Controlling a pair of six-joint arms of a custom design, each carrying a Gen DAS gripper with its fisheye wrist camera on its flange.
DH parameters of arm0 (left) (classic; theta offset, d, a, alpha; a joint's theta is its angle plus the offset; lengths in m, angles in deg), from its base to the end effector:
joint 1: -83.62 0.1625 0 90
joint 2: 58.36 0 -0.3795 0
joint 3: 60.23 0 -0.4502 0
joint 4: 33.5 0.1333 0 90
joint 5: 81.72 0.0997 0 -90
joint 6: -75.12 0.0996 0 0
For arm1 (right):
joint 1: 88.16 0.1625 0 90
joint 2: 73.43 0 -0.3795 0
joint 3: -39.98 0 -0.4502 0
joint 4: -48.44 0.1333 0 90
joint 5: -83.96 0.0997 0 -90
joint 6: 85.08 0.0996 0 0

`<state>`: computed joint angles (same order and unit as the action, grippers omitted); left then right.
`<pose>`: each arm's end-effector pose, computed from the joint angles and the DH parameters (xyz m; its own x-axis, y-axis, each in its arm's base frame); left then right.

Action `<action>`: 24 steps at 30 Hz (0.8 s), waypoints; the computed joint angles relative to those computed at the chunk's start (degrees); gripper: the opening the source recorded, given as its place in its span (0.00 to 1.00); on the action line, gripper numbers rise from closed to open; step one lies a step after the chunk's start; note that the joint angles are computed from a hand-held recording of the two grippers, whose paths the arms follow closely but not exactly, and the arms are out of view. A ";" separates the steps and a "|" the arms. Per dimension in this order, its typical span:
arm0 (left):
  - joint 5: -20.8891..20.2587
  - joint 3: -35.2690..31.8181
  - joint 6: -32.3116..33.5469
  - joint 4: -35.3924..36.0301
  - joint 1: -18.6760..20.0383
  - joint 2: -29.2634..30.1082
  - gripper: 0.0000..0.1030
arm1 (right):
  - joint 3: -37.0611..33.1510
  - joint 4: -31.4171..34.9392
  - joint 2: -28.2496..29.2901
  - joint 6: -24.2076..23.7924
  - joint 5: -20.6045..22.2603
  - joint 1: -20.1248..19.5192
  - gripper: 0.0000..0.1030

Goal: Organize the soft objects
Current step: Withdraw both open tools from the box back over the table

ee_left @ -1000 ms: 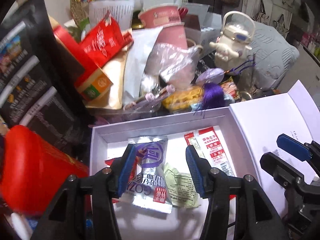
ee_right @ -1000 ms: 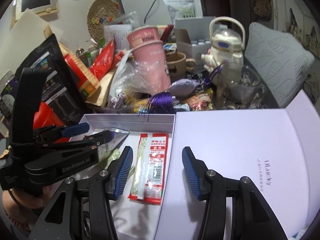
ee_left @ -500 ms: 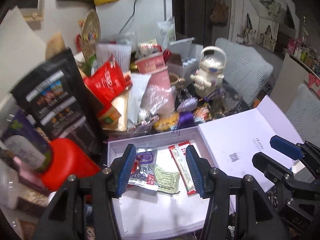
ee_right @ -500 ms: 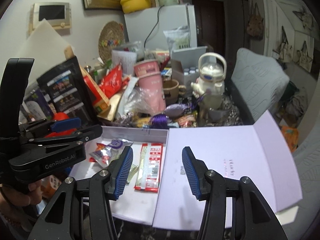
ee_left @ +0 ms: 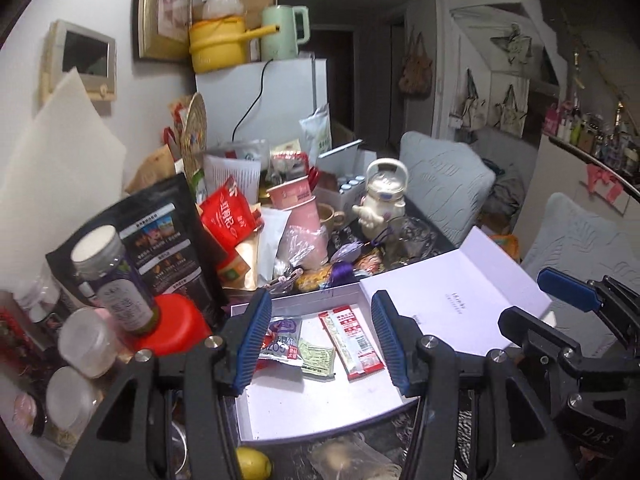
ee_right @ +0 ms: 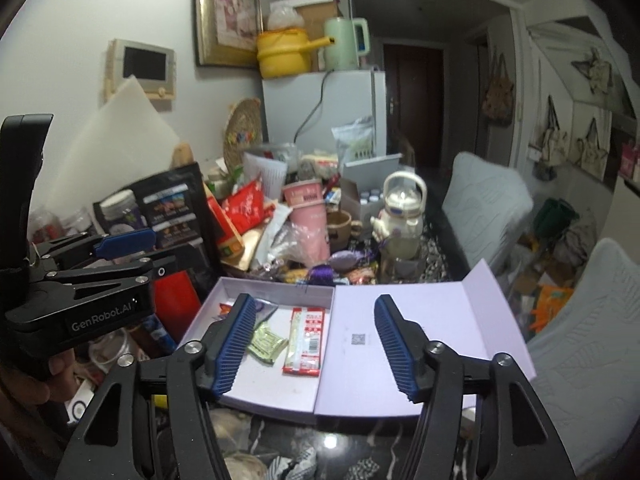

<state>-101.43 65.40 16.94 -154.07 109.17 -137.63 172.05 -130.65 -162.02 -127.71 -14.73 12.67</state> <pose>-0.3244 -0.4068 0.1501 -0.6925 -0.1340 -0.7088 0.5305 0.5713 -0.6263 0.2056 -0.4454 0.2345 -0.6402 -0.5240 0.5617 -0.7680 0.4515 -0.4542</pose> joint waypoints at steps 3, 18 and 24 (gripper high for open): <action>0.47 1.38 -2.94 2.38 -2.45 -1.62 0.78 | 2.27 -0.18 -3.45 0.11 0.42 0.47 0.71; 1.50 6.94 -23.37 23.13 -14.50 -9.80 0.96 | 13.89 1.46 -21.37 -2.40 5.37 -1.52 0.86; -2.85 10.48 -20.56 17.95 -17.12 -12.15 0.96 | 18.22 3.15 -28.20 -3.57 5.95 -2.18 0.86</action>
<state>-104.28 75.89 -3.62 -136.13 92.06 -149.78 190.27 -127.50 -190.22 -131.28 -8.78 10.49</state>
